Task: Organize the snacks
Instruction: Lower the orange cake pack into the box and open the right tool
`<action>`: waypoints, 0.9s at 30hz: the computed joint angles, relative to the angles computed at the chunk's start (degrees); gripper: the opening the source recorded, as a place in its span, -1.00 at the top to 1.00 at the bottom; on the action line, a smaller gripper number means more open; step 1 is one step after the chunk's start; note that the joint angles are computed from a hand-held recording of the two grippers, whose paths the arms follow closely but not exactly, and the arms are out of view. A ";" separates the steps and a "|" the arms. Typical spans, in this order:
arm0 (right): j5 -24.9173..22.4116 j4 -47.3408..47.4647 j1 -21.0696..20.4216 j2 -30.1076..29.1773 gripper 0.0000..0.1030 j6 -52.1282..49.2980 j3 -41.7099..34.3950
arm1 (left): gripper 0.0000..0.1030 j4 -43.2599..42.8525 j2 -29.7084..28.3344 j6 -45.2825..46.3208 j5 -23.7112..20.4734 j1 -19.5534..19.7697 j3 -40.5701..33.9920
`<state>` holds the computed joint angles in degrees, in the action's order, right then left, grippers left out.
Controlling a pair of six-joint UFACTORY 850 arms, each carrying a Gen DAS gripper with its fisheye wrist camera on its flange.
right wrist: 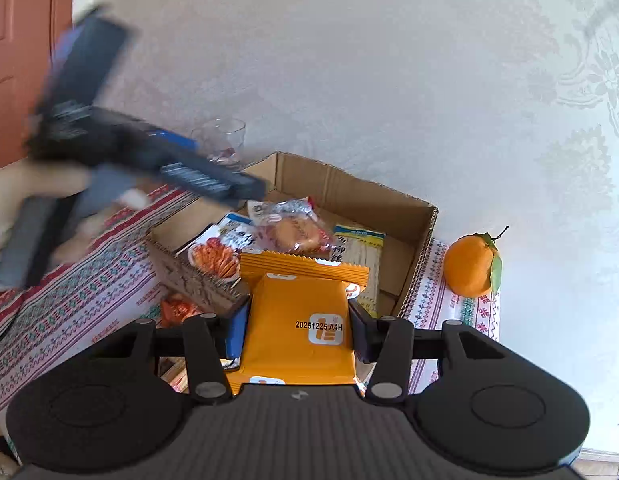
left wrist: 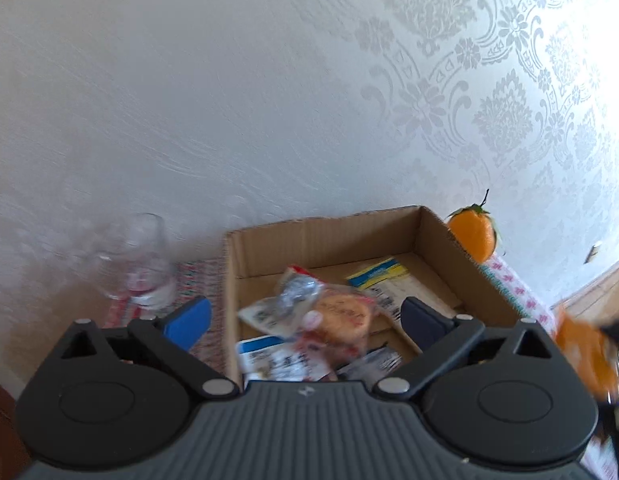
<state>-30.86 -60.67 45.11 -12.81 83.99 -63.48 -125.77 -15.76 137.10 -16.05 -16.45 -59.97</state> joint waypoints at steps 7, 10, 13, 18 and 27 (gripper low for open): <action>-0.40 0.69 -2.66 -3.13 -0.06 -1.04 -3.20 | -0.99 6.71 6.63 -4.82 -6.33 4.89 8.60; -0.80 1.80 -4.01 -5.35 -0.06 -2.06 -5.50 | -0.98 5.89 7.90 -4.19 -4.69 5.41 11.12; -1.06 3.35 -5.51 -7.74 -0.06 -3.52 -8.12 | -0.98 0.39 9.33 1.18 -3.69 5.61 14.21; -2.23 6.59 -8.10 -12.38 -0.06 -6.77 -13.35 | -0.98 -8.09 11.45 10.10 -3.25 5.81 18.02; -3.86 12.97 -12.01 -19.30 -0.06 -13.77 -22.18 | -0.99 -11.05 13.07 11.92 -2.62 6.27 20.06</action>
